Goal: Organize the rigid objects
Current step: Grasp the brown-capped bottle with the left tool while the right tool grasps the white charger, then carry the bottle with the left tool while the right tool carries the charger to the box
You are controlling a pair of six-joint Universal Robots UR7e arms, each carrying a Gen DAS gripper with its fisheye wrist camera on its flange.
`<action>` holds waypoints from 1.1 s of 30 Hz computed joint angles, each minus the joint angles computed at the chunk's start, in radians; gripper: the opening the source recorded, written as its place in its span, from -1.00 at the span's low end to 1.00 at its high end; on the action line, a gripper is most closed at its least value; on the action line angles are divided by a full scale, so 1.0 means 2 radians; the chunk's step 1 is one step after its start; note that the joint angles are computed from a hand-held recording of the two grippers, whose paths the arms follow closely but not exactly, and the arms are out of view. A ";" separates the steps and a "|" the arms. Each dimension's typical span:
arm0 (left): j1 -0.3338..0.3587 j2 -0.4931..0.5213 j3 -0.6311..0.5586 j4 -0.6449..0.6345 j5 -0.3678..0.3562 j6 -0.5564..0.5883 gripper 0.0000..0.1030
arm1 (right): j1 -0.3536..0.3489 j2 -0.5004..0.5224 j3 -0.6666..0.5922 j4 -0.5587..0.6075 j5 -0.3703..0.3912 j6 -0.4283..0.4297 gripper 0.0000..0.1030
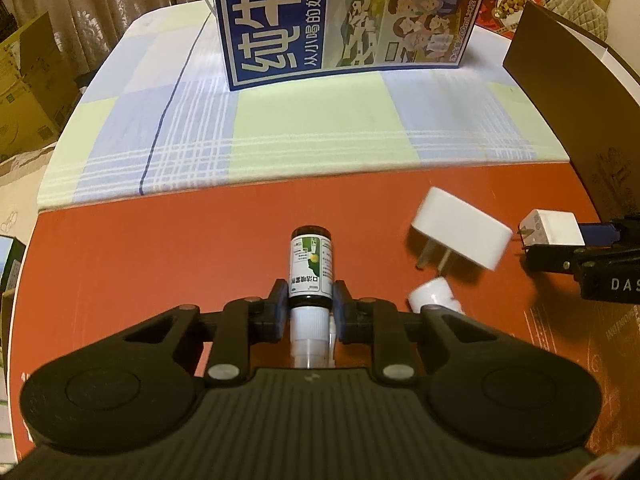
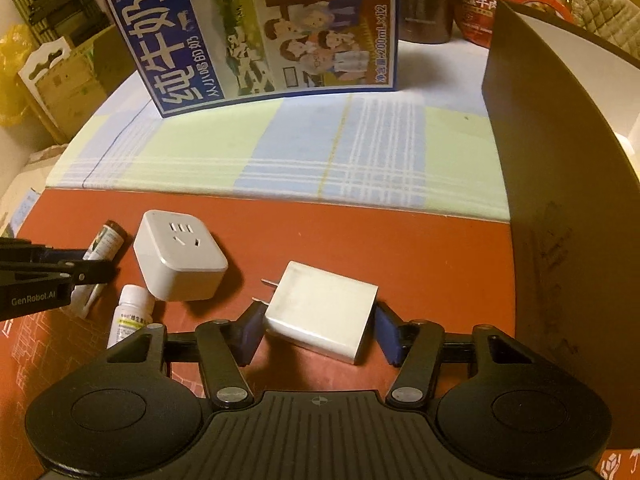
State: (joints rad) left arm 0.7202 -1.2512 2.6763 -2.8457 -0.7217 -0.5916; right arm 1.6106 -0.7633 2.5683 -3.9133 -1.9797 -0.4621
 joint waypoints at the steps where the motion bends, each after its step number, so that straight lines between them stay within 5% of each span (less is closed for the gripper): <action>1: -0.003 -0.003 0.002 0.007 -0.001 -0.007 -0.63 | -0.001 -0.002 0.003 -0.001 0.001 0.002 0.05; 18: -0.080 -0.096 0.016 0.162 -0.009 -0.129 -0.63 | 0.010 -0.036 0.046 -0.011 0.016 0.015 0.05; 33: -0.196 -0.170 0.010 0.293 -0.019 -0.224 -0.63 | 0.042 -0.102 0.091 -0.012 0.039 0.017 0.05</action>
